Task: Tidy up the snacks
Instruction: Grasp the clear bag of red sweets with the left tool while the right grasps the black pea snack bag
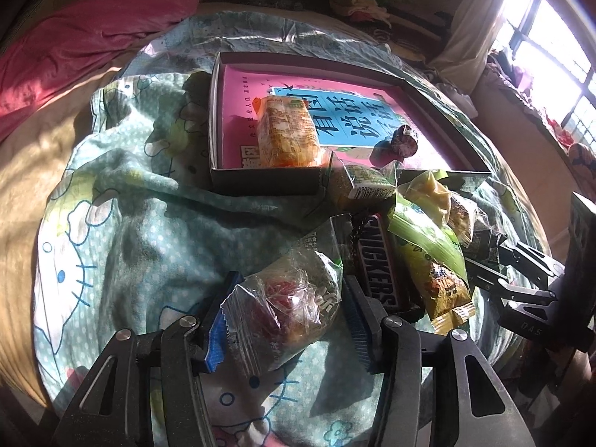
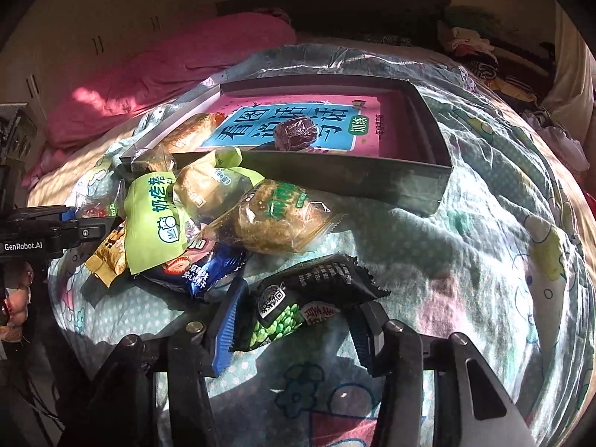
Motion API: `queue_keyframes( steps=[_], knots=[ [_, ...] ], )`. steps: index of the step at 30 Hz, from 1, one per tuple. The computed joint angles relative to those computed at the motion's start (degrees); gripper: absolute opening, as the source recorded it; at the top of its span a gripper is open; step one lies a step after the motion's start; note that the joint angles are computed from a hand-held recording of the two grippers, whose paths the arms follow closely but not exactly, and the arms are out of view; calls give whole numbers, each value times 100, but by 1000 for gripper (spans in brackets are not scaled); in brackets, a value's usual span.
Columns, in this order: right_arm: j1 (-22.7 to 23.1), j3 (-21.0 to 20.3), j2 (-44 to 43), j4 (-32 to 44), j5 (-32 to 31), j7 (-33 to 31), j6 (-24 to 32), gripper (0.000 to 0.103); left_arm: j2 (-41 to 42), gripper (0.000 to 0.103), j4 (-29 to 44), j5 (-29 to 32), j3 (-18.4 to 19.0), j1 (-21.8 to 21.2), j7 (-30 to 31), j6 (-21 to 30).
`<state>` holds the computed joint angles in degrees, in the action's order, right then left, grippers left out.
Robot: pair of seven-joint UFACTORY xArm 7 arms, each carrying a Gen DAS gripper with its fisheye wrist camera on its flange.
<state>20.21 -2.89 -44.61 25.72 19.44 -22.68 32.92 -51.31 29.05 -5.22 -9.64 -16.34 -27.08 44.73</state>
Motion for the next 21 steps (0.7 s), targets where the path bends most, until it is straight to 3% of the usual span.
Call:
queue_keyframes(
  steps=[9,14,21],
  knots=[
    [-150,-39,-312,-27,24,190,240,49,-101,46,-56,-120,95,-112,118,-140],
    [-280,-144,-459,-31,41,318,249,39,-265,46,-84,-105,68,-87,147,-253],
    [-341,-287,-363,5,166,409,242,38,-356,46,-111,-135,104,-63,138,-251]
  ],
)
